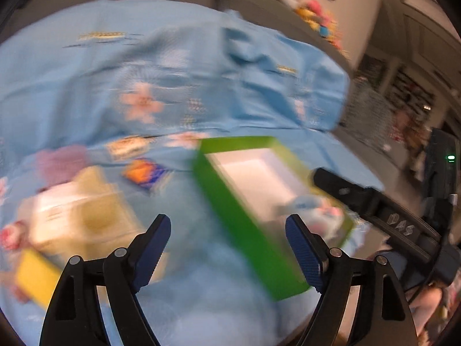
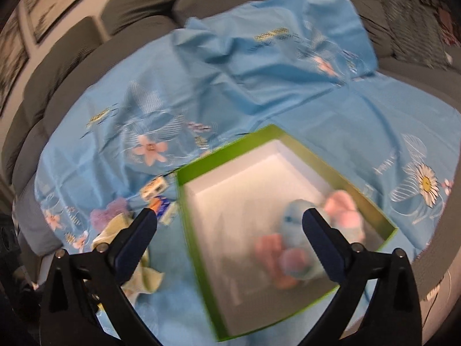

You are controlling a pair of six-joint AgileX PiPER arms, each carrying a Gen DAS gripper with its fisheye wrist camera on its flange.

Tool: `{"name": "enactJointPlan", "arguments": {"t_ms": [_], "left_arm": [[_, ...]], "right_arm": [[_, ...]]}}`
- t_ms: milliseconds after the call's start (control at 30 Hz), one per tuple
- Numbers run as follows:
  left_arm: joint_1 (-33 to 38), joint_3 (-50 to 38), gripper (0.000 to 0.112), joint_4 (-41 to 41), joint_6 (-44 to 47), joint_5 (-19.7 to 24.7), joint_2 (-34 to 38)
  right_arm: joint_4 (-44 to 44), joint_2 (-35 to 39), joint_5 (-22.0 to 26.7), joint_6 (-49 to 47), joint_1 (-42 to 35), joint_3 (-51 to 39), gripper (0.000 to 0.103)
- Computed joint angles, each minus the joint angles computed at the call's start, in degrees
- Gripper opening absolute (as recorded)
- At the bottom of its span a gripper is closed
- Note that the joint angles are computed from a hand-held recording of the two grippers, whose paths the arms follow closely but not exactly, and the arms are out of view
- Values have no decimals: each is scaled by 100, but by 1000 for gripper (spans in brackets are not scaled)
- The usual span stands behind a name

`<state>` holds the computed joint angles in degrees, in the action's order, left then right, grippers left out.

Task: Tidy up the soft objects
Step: 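Move the left tool back and grasp the yellow sponge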

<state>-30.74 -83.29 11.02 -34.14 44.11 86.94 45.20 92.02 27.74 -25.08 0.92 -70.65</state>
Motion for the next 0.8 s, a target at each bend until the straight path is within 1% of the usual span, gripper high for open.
{"name": "enactJointPlan", "arguments": {"t_ms": [100, 167, 233, 267, 367, 433, 500, 567, 633, 667, 733, 800], "left_arm": [[215, 665, 82, 656, -582, 231, -625], [502, 1189, 82, 823, -791, 396, -1132], [927, 1691, 82, 691, -725, 375, -1609], [1225, 1971, 82, 558, -662, 344, -1867], [2032, 2608, 82, 282, -447, 310, -2372], [2459, 2957, 82, 95, -256, 226, -2554], [3087, 3387, 82, -617, 403, -15, -2718], [3589, 3704, 82, -1344, 1105, -212, -2782], [3938, 3988, 82, -1785, 1533, -388, -2826], [4171, 4130, 82, -2071, 1852, -489, -2806], [4415, 4284, 82, -2396, 2147, -582, -2815], [4799, 4389, 82, -2960, 2656, -627, -2717]], "right_arm": [[53, -98, -144, -206, 448, 99, 102], [257, -122, -200, -482, 743, 164, 102], [725, -120, -232, -974, 986, 235, 102], [907, -102, -174, -1160, 1099, 237, 102], [1526, 3, 91, -1805, 1421, 243, 101], [1550, 148, 357, -1858, 1649, 75, 101], [1402, 327, 509, -1781, 1982, -114, 100], [1236, 483, 539, -1654, 2287, -248, 97], [934, 738, 637, -1381, 2600, -514, 88], [832, 859, 698, -1250, 2694, -649, 87], [684, 1156, 863, -1041, 2881, -935, 81], [391, 1421, 941, -771, 3073, -1224, 80]]}}
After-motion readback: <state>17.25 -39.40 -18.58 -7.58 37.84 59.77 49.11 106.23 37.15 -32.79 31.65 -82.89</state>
